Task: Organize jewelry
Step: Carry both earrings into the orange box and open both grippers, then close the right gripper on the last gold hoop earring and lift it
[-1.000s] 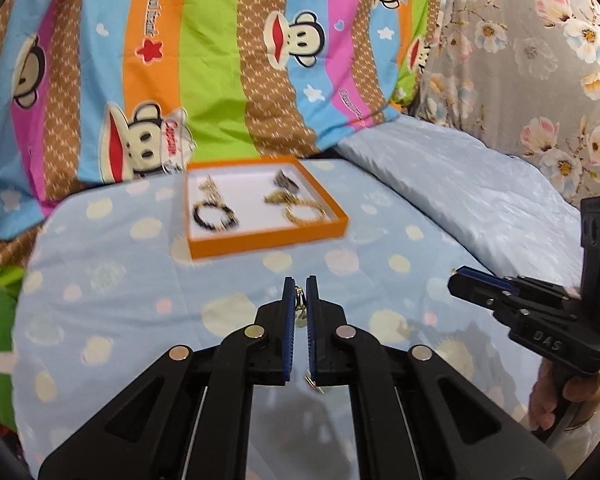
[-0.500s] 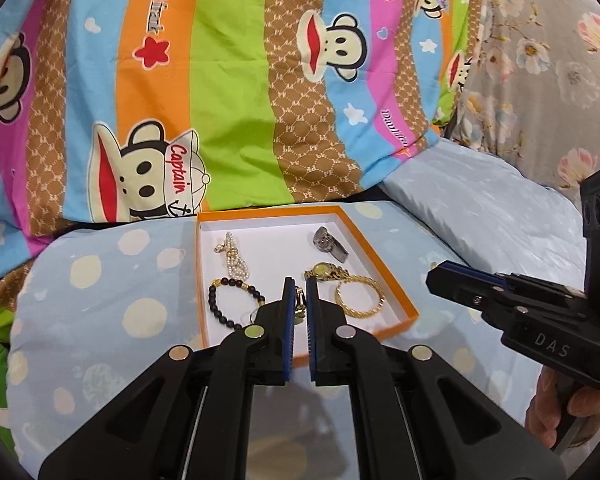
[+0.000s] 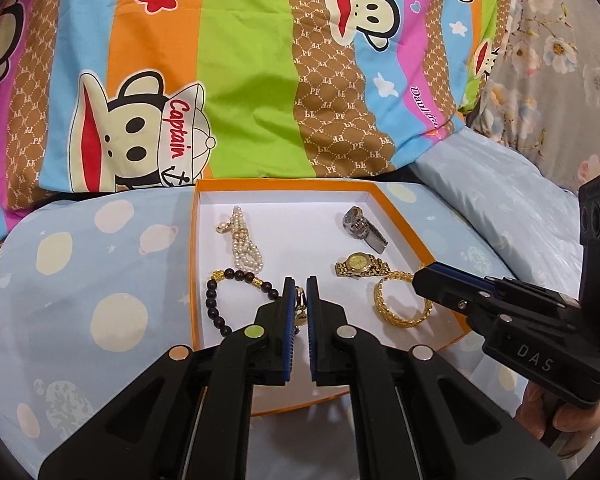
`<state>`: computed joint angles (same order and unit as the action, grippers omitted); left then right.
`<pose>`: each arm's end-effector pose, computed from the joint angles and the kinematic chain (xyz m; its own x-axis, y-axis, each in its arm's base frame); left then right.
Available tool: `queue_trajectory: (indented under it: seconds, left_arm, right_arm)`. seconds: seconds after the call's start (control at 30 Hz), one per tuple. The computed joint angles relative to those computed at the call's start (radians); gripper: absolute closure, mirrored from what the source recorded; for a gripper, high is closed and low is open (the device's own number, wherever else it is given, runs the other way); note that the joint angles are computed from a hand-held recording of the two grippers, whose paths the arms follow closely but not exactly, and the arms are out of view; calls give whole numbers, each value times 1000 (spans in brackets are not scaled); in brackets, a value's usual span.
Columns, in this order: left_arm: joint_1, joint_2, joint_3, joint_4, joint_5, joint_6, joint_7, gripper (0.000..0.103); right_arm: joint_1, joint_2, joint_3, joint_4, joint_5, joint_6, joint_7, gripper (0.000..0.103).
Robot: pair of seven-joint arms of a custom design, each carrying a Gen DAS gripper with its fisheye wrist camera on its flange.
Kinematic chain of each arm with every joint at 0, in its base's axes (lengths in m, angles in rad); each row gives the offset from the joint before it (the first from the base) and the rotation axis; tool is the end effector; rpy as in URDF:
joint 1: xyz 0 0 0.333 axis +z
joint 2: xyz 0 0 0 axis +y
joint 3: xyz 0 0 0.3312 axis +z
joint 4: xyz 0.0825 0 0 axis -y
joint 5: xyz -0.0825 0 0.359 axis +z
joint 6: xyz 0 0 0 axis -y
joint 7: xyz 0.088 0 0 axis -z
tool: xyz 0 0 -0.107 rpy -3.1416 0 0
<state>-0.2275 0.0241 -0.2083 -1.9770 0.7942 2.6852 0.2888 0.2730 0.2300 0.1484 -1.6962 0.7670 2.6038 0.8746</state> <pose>0.5193 -0.2656 0.5518 0.1563 -0.9690 0.1916 -0.6375 -0.2471 -0.7297 0.6069 0.2452 0.5564 0.6143 -0.7405 -0.2725 -0.6358 -0.2601 -0.7267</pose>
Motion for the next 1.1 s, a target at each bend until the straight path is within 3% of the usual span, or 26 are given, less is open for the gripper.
queue_trajectory:
  seconds: [0.03,0.13,0.33,0.4,0.47,0.73,0.9,1.1]
  left_arm:
    - [-3,-4,0,2,39,-20,-43,95]
    - [-6,-18,-5,7,70,-61,-77,72]
    - [-16,-89,-37,-15,104,-125,-98,68]
    - [-20,-129,-52,-46,94,-140,-100,54]
    - [-26,-192,-72,-108,81,-143,-121,47]
    - [-73,-339,-124,-307,-118,-153,-86,46]
    - [-97,-365,-185,-344,-169,-256,-102,46]
    - [-108,-380,-217,-345,-144,-350,-165,46]
  right_arm:
    - [-1,-4,2,-5,12,14,-7,85]
    - [-12,-24,4,-15,59,38,-24,77]
    - [-29,-143,-13,-106,174,27,-96,67]
    - [-24,-214,-30,-178,197,7,-134,66]
    - [-8,-300,-49,-279,199,-1,-175,66]
    - [83,-576,-89,-663,112,-2,-197,66]
    - [111,-605,-91,-722,62,-40,-88,66]
    - [141,-608,-89,-745,46,12,-34,70]
